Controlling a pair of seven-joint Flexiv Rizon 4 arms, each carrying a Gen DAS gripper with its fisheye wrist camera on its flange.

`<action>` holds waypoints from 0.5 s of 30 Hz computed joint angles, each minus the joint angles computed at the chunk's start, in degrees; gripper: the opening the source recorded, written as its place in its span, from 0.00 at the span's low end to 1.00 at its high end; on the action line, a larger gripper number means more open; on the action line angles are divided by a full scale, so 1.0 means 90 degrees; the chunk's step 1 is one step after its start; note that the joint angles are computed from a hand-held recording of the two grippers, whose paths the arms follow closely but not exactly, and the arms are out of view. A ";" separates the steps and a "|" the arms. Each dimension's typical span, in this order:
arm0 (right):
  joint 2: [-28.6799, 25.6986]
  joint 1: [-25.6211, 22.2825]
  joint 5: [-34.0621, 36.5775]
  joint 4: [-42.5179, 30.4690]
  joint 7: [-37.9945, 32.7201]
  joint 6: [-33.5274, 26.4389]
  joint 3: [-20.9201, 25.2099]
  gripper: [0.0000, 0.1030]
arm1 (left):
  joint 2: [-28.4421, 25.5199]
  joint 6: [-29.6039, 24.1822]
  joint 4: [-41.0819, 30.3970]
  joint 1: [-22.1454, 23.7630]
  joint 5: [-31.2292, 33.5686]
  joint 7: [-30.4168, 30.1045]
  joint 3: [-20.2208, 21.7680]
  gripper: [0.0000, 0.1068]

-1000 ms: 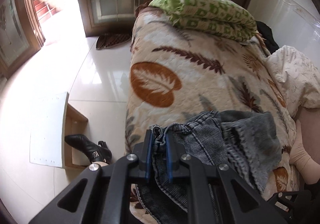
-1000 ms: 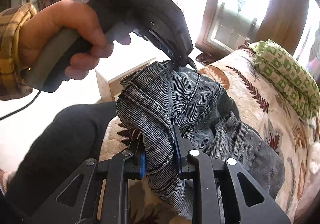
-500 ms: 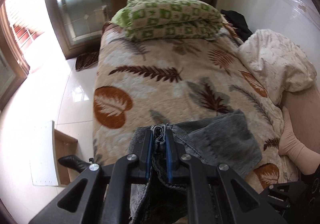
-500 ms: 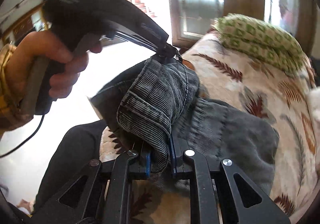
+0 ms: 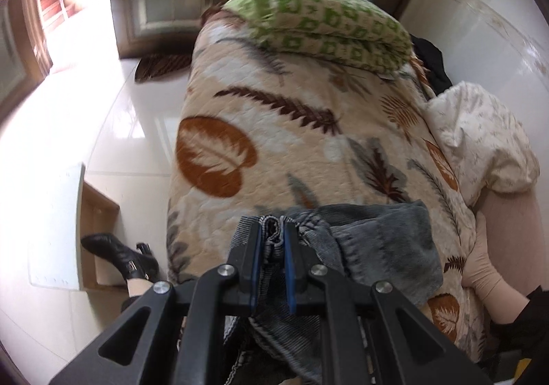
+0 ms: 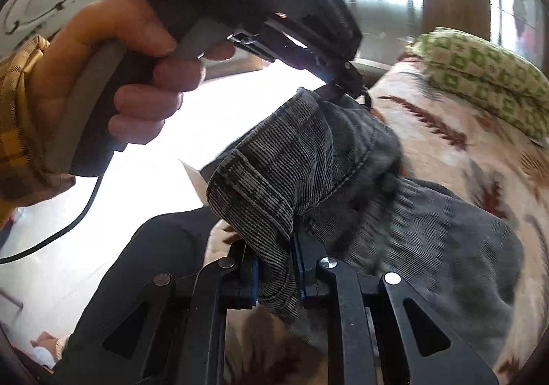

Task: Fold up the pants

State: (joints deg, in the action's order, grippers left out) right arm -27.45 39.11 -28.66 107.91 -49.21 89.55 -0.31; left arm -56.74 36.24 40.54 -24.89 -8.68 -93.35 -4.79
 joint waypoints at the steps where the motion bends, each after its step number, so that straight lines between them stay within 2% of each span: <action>1: -0.0140 -0.0129 0.0032 -0.0172 -0.0143 -0.0107 0.0212 0.23 | 0.0036 0.0111 0.0207 0.0099 -0.0066 -0.0023 -0.0040 0.13; 5: -0.0675 -0.0337 0.0122 -0.0816 -0.0649 -0.0754 0.0707 0.31 | 0.0099 0.0535 0.0945 0.0422 -0.0270 -0.0122 -0.0109 0.13; 7: -0.0851 -0.0314 0.0144 -0.1015 -0.0809 -0.1015 0.0745 0.34 | 0.0062 0.0735 0.1253 0.0595 -0.0441 -0.0160 -0.0195 0.13; 8: -0.0925 -0.0271 0.0112 -0.1092 -0.0884 -0.1137 0.0715 0.39 | 0.0034 0.0829 0.1377 0.0661 -0.0506 -0.0181 -0.0215 0.13; 9: -0.0963 -0.0199 0.0047 -0.1120 -0.0931 -0.1206 0.0637 0.43 | 0.0013 0.0899 0.1475 0.0718 -0.0573 -0.0174 -0.0252 0.13; 11: -0.0971 0.0153 -0.0346 -0.1021 -0.0856 -0.1121 0.0152 0.60 | -0.0068 0.1052 0.1621 0.0837 -0.0753 -0.0065 -0.0394 0.13; 13: -0.0965 0.0539 -0.0862 -0.0908 -0.0676 -0.1046 -0.0393 0.66 | -0.0178 0.1092 0.1594 0.0858 -0.0854 0.0001 -0.0444 0.13; 15: -0.1006 0.0778 -0.1354 -0.0915 -0.0572 -0.1151 -0.0732 0.69 | -0.0309 0.1028 0.1436 0.0834 -0.0887 0.0063 -0.0440 0.13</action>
State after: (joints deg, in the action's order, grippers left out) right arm -36.50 46.11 -40.85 99.68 -54.36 79.19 -6.90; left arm -59.52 45.50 53.47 -17.38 -16.66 -92.78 -8.75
